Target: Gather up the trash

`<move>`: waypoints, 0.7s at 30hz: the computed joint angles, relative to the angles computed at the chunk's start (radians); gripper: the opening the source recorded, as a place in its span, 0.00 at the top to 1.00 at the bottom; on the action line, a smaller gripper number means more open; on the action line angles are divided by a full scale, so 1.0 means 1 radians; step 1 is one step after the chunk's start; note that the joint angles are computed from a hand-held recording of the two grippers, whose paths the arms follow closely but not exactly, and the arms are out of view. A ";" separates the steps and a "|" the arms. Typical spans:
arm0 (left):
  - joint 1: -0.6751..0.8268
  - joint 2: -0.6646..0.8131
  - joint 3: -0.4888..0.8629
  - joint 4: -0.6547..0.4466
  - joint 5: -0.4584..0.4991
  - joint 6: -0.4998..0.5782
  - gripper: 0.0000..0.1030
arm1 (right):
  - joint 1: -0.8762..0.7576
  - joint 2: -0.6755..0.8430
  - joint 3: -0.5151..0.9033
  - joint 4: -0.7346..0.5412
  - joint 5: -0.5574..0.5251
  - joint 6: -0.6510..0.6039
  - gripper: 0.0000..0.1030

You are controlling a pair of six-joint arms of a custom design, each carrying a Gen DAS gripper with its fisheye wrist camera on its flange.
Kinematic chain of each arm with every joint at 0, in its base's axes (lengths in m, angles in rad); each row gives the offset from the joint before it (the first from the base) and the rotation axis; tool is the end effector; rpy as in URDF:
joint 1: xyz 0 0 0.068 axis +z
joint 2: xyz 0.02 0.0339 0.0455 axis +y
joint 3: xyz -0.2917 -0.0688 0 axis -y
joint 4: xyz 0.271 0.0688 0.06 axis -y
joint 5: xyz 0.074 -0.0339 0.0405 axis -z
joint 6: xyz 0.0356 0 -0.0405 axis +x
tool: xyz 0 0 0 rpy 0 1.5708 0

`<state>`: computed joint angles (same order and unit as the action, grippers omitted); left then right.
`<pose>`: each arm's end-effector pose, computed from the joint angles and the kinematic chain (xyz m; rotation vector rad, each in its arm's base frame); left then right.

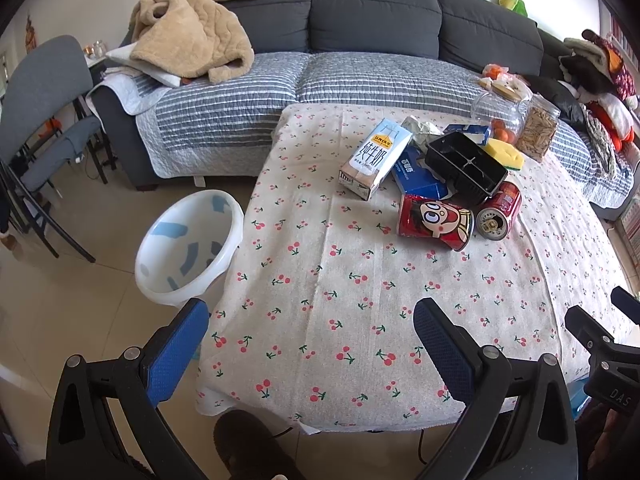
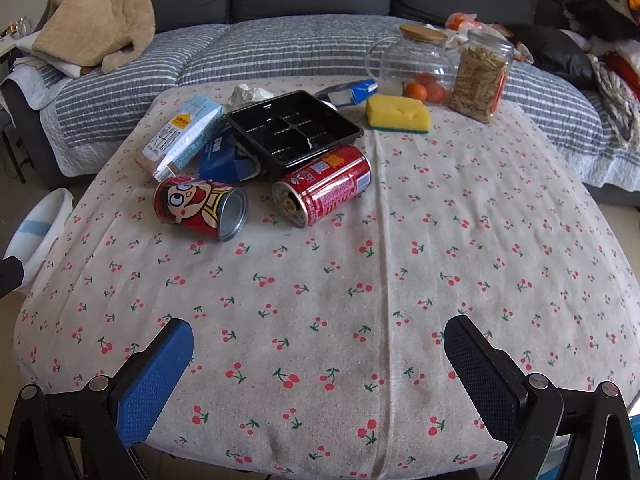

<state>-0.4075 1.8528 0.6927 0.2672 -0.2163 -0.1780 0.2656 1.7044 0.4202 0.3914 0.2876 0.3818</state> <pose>0.3084 -0.1248 0.0844 0.1861 2.4281 0.0054 0.2543 0.0587 0.0754 0.2630 2.4006 -0.0606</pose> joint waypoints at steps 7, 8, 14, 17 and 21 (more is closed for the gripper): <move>0.002 -0.002 -0.003 0.004 -0.001 0.006 0.00 | 0.000 -0.009 -0.007 0.004 -0.004 0.006 0.00; 0.003 -0.003 -0.004 0.005 -0.001 0.007 0.00 | 0.000 -0.013 -0.009 0.003 -0.004 0.007 0.00; 0.006 -0.003 -0.003 0.007 0.001 0.009 0.00 | 0.003 -0.023 -0.010 -0.007 0.008 0.001 0.00; 0.004 -0.008 -0.002 0.006 0.002 0.009 0.00 | 0.004 -0.024 -0.012 -0.005 0.010 0.001 0.00; -0.003 -0.015 -0.007 0.008 -0.002 0.011 0.00 | 0.010 -0.020 -0.003 -0.018 0.034 -0.011 0.00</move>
<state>-0.4103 1.8377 0.6857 0.2757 -0.2180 -0.1670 0.2758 1.6846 0.4168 0.3739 0.3219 0.3707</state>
